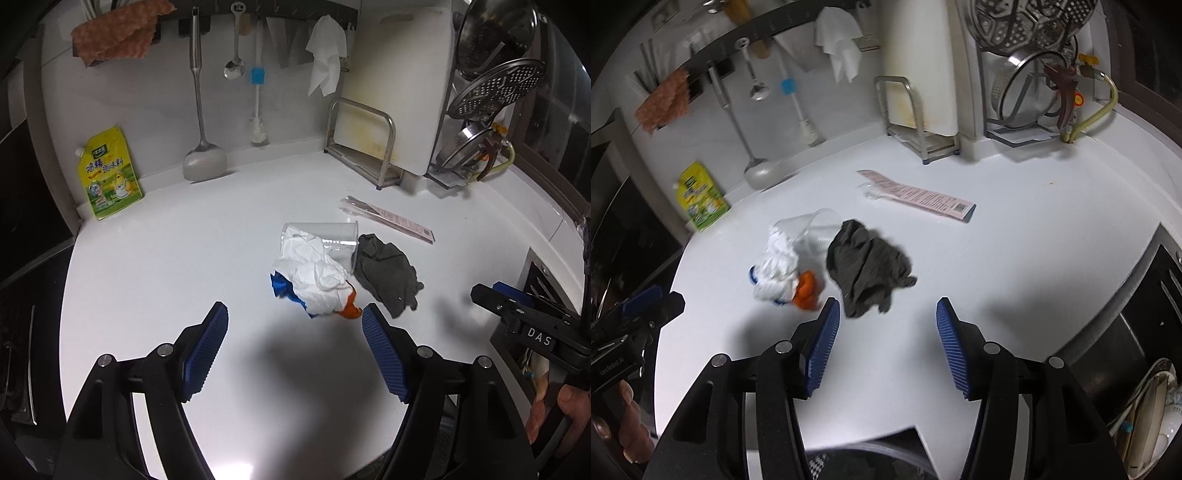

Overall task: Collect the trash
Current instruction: 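Move both tools back over the trash pile on the counter, then close the right tool on the dark grey cloth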

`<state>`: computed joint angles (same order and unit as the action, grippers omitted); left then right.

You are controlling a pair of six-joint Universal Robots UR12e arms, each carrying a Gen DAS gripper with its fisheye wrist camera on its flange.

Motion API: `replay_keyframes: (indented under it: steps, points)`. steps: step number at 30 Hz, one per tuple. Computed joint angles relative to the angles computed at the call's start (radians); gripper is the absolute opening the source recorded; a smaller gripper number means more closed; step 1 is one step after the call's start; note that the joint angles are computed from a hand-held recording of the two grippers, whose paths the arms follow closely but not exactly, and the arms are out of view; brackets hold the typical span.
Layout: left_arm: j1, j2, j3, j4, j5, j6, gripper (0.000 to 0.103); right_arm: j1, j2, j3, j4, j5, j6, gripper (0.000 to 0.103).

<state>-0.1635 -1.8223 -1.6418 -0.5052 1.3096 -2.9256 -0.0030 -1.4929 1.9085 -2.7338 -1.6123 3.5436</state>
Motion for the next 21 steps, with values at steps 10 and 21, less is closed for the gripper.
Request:
replay_keyframes:
  steps: [10, 21]
  points:
    - [-0.01, -0.075, 0.068, -0.038, 0.019, 0.01, 0.077, -0.003, 0.053, -0.027, -0.024, -0.006, 0.024, 0.059]
    - [-0.008, -0.09, 0.08, -0.052, 0.037, -0.002, 0.08, 0.012, 0.121, -0.09, 0.009, 0.004, -0.017, 0.065]
